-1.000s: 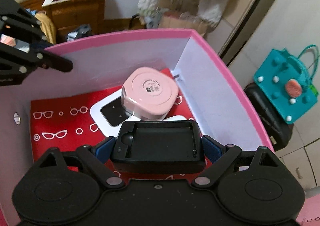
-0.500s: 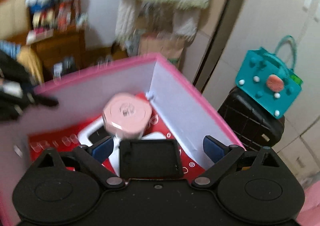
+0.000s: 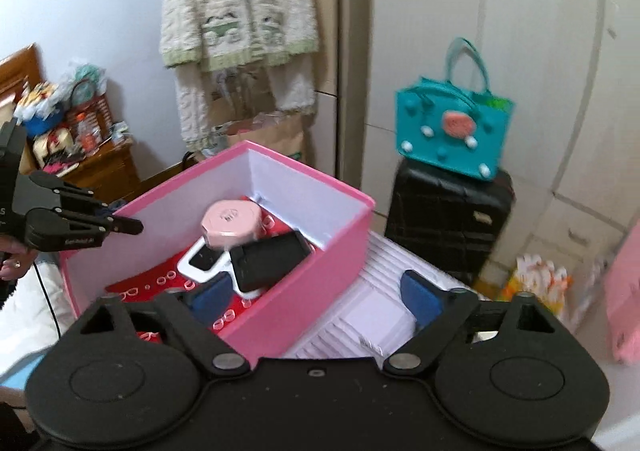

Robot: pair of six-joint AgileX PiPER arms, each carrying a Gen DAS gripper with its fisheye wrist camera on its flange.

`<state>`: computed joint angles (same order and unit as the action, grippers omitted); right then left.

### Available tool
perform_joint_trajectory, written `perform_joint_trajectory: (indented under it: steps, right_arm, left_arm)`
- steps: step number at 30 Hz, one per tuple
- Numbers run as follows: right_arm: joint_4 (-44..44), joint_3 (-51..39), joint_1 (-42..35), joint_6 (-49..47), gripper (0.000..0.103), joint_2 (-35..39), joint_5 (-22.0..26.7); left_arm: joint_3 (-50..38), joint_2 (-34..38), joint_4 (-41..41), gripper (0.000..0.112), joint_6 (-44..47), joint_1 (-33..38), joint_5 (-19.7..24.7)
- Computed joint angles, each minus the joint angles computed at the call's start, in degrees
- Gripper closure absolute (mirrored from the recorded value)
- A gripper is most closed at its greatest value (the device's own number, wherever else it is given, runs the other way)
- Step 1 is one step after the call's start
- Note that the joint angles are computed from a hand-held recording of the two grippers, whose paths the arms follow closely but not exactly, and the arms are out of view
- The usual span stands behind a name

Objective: Organize rigid objects
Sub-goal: 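Place the black tray into the pink box beside the pink case, then move the right gripper to the silver keys and grasp their ring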

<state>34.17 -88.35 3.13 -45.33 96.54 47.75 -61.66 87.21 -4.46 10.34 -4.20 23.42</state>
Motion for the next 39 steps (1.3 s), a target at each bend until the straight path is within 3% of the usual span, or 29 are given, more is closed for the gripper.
perform_joint_trajectory:
  steps: [6,8,13,17,22,26,31,33,35,38,39]
  right_arm:
    - [6.4,13.17,-5.4,-6.22,0.029,-5.28,-2.64]
    - [8.17,16.61,-6.93,-7.82,0.037,-5.71,-2.79]
    - [12.51,23.35,-10.02,-12.41,0.037,-5.06,-2.59]
    - [14.39,27.33,-11.1,-15.15,0.038,-4.62,-3.41]
    - [15.39,31.51,-9.91,-18.77,0.043,-5.23,-5.79]
    - [14.68,33.48,-7.48,-18.27,0.044,-5.54,-9.52]
    - [12.77,35.81,-3.14,-16.67,0.044,-5.89,-18.22]
    - [13.46,37.41,-1.1,-19.76,0.053,-6.54,-21.91]
    - [16.26,37.67,-1.21,-21.53,0.068,-6.53,-21.27]
    - [15.54,38.34,-0.32,-19.95,0.102,-7.05,-23.78]
    - [15.53,38.01,-0.58,-19.19,0.102,-6.76,-23.58]
  left_arm:
    - [-0.12,-0.33,1.73,0.109,-2.53,-0.23,0.14]
    - [0.3,-0.54,4.21,0.109,-5.04,-0.9,-0.26]
    - [0.47,-0.58,2.68,0.109,-5.41,-0.48,0.07]
    - [0.18,-0.33,6.16,0.11,-9.15,-1.39,0.94]
    - [-0.08,-0.03,3.83,0.109,-7.54,-0.84,2.38]
    - [-0.14,-0.05,4.64,0.109,-7.87,-1.04,2.8]
    - [-0.2,-0.07,5.0,0.11,-8.31,-1.24,2.85]
    - [-0.21,-0.05,5.42,0.11,-8.62,-1.31,2.79]
    - [-0.22,-0.06,5.92,0.11,-9.1,-1.5,2.76]
    - [-0.2,-0.03,5.77,0.109,-8.79,-1.45,2.68]
    - [-0.03,-0.1,5.41,0.109,-8.35,-1.34,2.63]
